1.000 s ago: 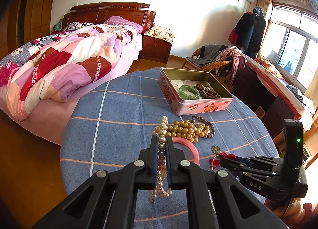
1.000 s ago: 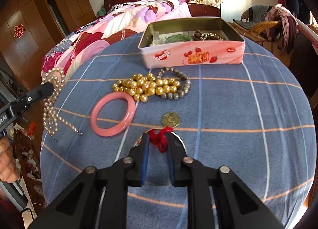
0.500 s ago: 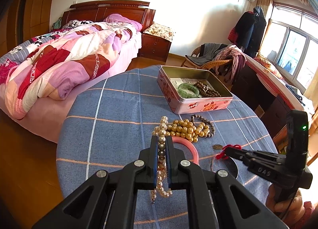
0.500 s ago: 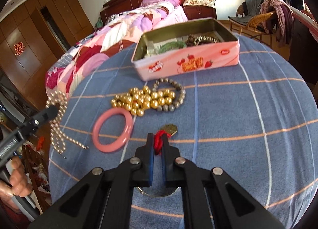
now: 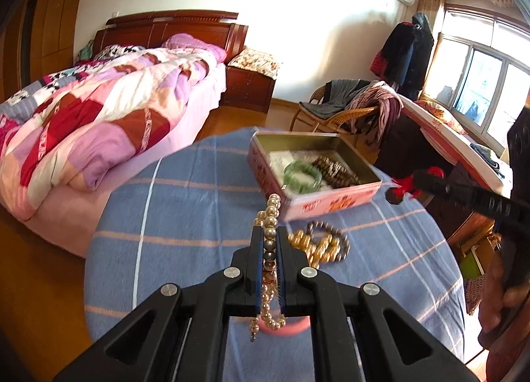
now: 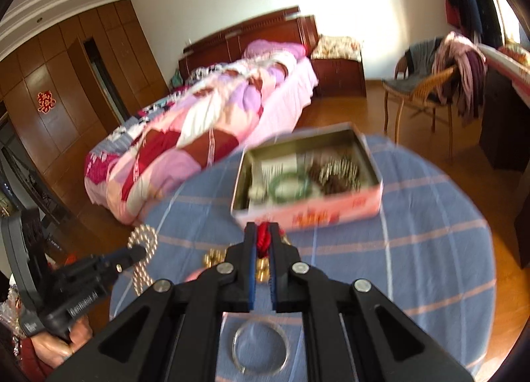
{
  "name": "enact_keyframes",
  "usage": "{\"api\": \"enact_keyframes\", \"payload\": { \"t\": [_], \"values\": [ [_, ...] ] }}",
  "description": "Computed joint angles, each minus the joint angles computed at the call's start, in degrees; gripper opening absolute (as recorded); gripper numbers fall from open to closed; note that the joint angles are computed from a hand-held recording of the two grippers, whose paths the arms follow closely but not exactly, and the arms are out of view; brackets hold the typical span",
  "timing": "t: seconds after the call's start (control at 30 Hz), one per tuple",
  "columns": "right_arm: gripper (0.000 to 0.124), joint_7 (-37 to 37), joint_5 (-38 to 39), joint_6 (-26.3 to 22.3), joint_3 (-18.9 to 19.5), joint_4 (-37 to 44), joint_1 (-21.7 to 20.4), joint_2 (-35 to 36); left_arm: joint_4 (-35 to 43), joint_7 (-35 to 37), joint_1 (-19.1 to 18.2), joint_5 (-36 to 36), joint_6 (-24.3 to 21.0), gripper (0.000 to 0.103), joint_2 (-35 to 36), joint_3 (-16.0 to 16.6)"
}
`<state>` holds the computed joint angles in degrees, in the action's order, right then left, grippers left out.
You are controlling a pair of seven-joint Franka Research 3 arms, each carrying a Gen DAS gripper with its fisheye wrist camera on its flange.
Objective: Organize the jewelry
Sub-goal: 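Carry the pearls and ribbon bangle into the pink tin and open both tools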
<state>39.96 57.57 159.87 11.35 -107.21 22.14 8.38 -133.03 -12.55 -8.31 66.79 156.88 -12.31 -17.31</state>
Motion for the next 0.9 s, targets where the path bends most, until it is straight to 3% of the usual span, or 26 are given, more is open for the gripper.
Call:
{"api": "enact_keyframes", "payload": {
  "t": [0.13, 0.4, 0.6, 0.7, 0.77, 0.8, 0.83, 0.9],
  "values": [
    [0.009, 0.61, -1.78, 1.04, 0.09, 5.73, 0.05, 4.09, 4.57, 0.21, 0.76, 3.04, 1.24, 0.005, 3.68, 0.65],
    [0.009, 11.77, -11.99, -1.41, 0.65, 19.21, -1.14, 16.29, 16.37, 3.02, -0.75, 6.92, 4.82, 0.005, 14.41, 4.73],
    [0.010, 17.06, -17.28, -4.85, 1.62, 25.66, -2.05, 23.09, 25.12, 14.44, -2.84, -1.79, 6.14, 0.005, 24.57, 7.98],
    [0.016, 19.15, -19.72, -5.24, 1.27, 26.69, -1.98, 25.05, 27.54, 20.48, -3.93, -6.96, 4.35, 0.005, 27.99, 8.97],
    [0.028, 19.33, -19.29, -5.99, 2.22, 26.74, -3.22, 25.51, 28.18, 23.08, -4.60, -10.41, 3.23, 0.006, 29.17, 9.54],
    [0.040, 19.00, -18.56, -5.05, 2.73, 25.93, -3.77, 25.18, 28.22, 24.18, -4.84, -11.88, 3.49, 0.006, 29.33, 9.83],
    [0.046, 18.94, -18.13, -4.19, 2.97, 25.36, -4.06, 24.88, 28.03, 25.08, -4.99, -13.26, 4.14, 0.010, 29.45, 10.17],
    [0.049, 17.91, -15.98, -3.25, 4.29, 24.27, -5.48, 24.11, 28.01, 26.14, -5.90, -15.00, 3.60, 0.027, 29.39, 11.07]
  ]
}}
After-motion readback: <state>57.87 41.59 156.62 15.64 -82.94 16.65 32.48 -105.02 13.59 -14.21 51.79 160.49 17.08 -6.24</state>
